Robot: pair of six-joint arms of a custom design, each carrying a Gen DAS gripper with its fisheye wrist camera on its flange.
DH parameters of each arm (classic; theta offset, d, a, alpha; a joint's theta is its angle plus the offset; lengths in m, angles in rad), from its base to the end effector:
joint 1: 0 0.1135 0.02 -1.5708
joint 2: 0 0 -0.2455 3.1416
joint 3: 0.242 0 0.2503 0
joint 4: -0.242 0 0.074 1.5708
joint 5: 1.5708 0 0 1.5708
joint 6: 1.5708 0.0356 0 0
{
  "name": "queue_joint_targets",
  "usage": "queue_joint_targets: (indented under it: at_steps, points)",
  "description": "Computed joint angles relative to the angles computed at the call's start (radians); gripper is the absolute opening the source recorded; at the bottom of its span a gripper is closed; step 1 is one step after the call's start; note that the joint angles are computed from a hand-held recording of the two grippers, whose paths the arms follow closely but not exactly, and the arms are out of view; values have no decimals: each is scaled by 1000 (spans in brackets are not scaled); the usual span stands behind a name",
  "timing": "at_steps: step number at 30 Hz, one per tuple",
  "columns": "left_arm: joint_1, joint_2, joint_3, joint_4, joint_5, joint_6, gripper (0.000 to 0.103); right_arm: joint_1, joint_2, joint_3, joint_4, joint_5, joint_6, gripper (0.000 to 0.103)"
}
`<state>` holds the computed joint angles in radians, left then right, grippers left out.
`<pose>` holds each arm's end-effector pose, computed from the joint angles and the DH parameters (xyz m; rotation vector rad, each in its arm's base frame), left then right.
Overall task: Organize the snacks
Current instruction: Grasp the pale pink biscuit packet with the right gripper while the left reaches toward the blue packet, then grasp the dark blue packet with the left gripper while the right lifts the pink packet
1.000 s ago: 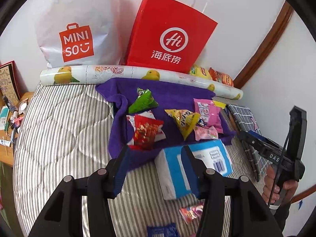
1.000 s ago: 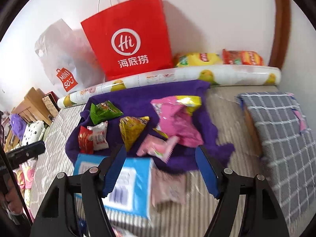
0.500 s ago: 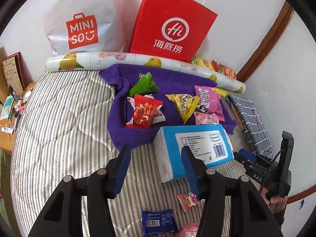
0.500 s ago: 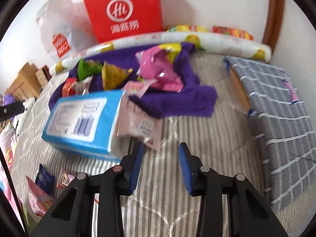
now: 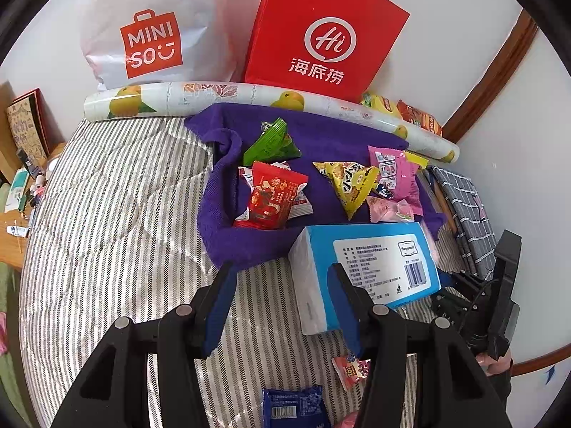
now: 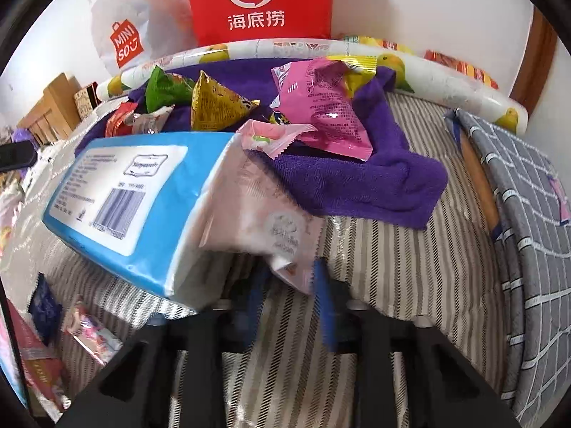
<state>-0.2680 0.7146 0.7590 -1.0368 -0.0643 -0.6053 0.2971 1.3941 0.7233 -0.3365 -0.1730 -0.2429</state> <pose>0.1303 -0.0334 0.2534 -0.4574 2.5392 -0.2494 0.2494 0.0828 0.1589 -0.7485 2.4624 0.2432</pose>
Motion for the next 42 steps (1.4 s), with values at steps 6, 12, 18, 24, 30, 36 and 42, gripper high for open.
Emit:
queue_joint_targets:
  at_steps: [6, 12, 18, 24, 30, 36, 42]
  points:
    - [-12, -24, -8, -13, 6, -19, 51, -76, -78, -34, -53, -82, -37, 2]
    - [-97, -65, -6, -35, -27, -87, 51, -217, -218, -81, -231, -231, -108, 2]
    - [-160, -77, -7, -37, -44, -136, 51, -269, -363, -150, -352, -174, -175, 8]
    - [-213, -98, -6, -56, -70, -174, 51, -374, -398, -148, -422, -181, -212, 41]
    - [-217, -120, -16, -70, -72, -190, 51, -403, -473, -163, -385, -163, -209, 56]
    - [-209, -136, -23, -87, -69, -187, 51, -322, -362, -155, -234, -77, -127, 67]
    - [-168, -148, -36, -92, -49, -166, 51, -289, -257, -180, -100, -9, 2, 74]
